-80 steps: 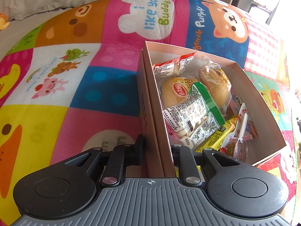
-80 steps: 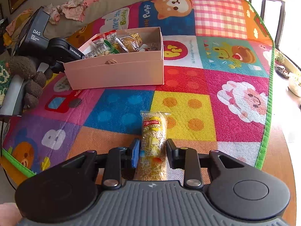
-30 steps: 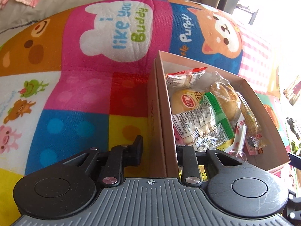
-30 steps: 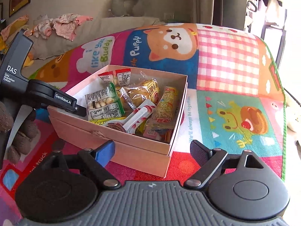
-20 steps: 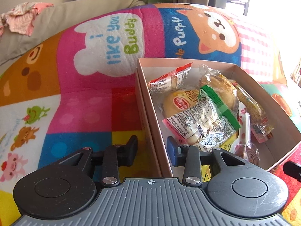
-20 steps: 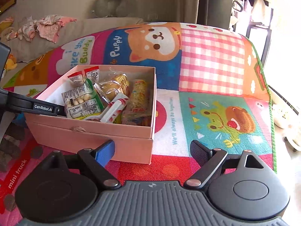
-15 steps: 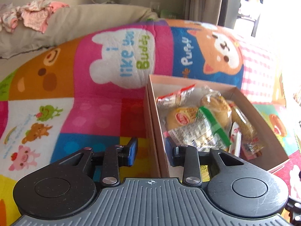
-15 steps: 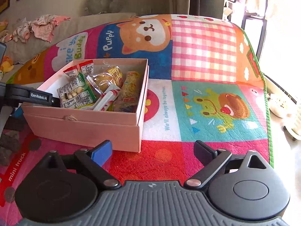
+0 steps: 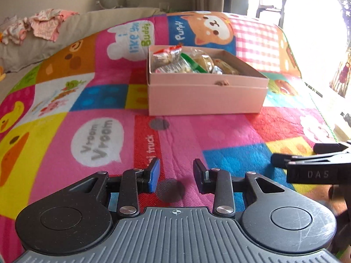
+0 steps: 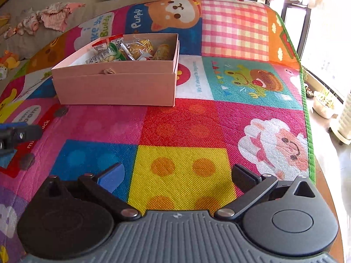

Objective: Organize objects

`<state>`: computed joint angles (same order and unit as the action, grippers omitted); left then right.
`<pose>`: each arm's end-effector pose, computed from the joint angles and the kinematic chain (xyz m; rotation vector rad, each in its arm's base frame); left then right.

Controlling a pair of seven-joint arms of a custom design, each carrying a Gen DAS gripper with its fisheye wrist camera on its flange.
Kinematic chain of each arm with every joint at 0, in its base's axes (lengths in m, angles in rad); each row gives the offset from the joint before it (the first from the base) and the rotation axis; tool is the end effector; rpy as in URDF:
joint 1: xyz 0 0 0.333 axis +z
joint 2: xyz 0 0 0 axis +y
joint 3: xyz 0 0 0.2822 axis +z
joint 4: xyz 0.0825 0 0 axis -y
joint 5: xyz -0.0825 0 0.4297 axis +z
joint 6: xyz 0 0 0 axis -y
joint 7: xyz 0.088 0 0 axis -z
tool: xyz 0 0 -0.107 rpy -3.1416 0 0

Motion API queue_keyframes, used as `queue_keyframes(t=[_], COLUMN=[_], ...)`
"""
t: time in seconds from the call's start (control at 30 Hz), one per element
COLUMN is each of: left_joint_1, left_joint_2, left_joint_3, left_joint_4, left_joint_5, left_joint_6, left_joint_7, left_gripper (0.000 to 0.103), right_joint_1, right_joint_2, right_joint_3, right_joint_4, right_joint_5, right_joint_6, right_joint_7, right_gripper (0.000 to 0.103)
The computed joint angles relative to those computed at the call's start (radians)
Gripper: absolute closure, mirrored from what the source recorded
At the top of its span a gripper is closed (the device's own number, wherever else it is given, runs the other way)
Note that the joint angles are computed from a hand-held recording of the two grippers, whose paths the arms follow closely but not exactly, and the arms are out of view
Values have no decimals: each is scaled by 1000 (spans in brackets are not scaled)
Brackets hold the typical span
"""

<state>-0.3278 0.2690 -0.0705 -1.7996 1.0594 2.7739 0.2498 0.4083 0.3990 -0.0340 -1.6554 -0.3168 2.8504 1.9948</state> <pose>0.6291 -0.3026 0.4076 -1.7264 1.6307 -0.8609 0.6826 0.2894 0.4198 -1.8920 1.5087 -0.6379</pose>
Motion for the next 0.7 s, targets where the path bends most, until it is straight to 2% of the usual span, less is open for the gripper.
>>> queue_keyframes(t=[0.03,0.07,0.1,0.2,0.3,0.37,0.43,0.53,0.63,0.7], left_joint_1=[-24,-28,-30,-19,-30,-32,-33,-35,-38,-38], left_joint_2=[4,12,15,36,47,47,46,45,46,47], left_joint_3=[18,14,11,2,3,5,8,9,9,9], left_joint_4=[6,15,21,43,59,59,57,57,60,61], left_joint_5=[77,91,101,78,72,70,68,68,69,69], left_joint_6=[-12,-30,-40,-27,-50,-48,-41,-47,-58,-62], left_joint_7=[-63,-64,-69,-49,-28,-32,-44,-44,-52,-56], left_gripper=[64,62,62,56,53,53,53,53,53,53], right_joint_1=[12,8,11,79,70,85,38,49,79,62], right_joint_2=[-3,-3,-4,-5,-1,10,18,21,32,34], right_joint_3=[-20,-16,-20,-92,-72,-87,-37,-55,-84,-66], right_joint_4=[-15,-18,-23,-24,-25,-8,1,2,19,20], right_joint_5=[-26,-21,-26,-132,-168,-189,-110,-113,-179,-165], right_joint_6=[29,38,45,47,73,64,60,66,62,68], right_joint_7=[22,21,27,138,113,150,131,145,143,120], right_gripper=[0,0,0,0,0,0,0,0,0,0])
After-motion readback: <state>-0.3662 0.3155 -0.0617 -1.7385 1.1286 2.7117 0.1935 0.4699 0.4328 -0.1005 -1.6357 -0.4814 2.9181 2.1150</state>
